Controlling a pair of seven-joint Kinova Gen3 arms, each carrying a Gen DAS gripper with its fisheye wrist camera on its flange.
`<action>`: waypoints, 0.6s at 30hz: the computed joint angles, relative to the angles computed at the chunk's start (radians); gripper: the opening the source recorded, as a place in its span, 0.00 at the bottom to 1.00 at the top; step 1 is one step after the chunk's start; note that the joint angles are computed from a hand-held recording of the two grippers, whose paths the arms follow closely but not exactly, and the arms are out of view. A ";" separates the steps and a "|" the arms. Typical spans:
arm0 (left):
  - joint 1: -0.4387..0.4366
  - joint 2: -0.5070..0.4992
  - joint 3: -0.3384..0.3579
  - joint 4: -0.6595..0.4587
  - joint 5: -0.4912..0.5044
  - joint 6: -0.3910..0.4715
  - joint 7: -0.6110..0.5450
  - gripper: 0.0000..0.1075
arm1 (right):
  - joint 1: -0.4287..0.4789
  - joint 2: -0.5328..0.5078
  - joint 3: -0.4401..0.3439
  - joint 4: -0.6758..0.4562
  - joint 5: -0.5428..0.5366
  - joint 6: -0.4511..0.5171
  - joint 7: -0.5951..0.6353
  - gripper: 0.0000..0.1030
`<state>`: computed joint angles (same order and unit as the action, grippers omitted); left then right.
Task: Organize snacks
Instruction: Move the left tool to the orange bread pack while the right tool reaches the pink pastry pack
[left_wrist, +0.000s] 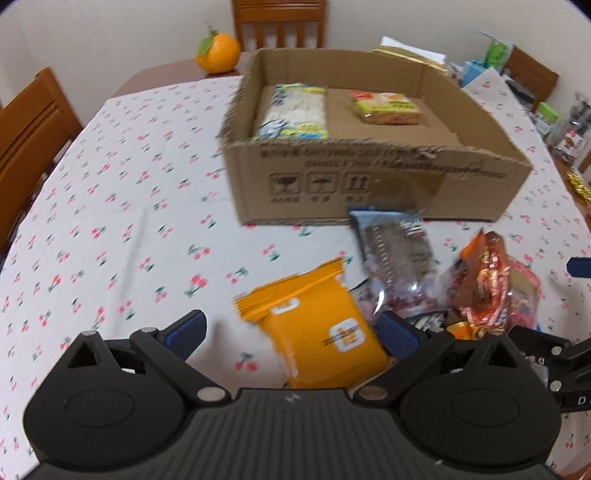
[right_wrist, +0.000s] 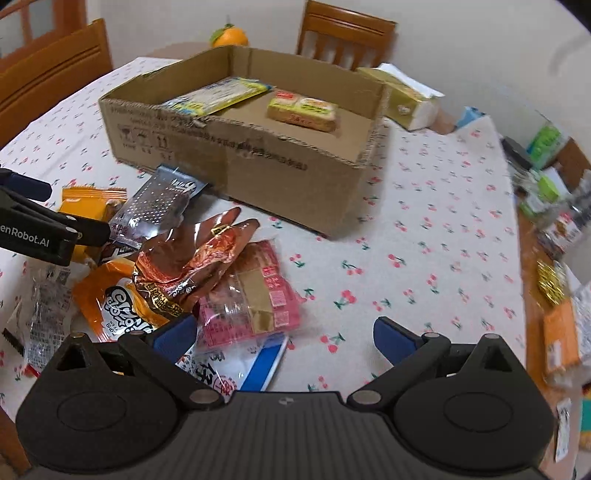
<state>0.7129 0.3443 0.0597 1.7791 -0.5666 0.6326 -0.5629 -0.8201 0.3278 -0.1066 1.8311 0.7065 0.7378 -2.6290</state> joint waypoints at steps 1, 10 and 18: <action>0.003 -0.003 -0.004 0.004 -0.001 0.004 0.010 0.92 | 0.010 0.006 -0.004 -0.003 -0.003 -0.009 0.023 1.00; 0.036 0.027 -0.012 -0.039 -0.047 0.121 0.116 0.92 | 0.068 0.040 0.010 -0.018 -0.067 -0.143 0.205 1.00; 0.019 0.032 0.002 -0.040 -0.037 0.116 0.132 0.92 | 0.156 0.010 0.016 0.020 -0.246 -0.259 0.357 0.64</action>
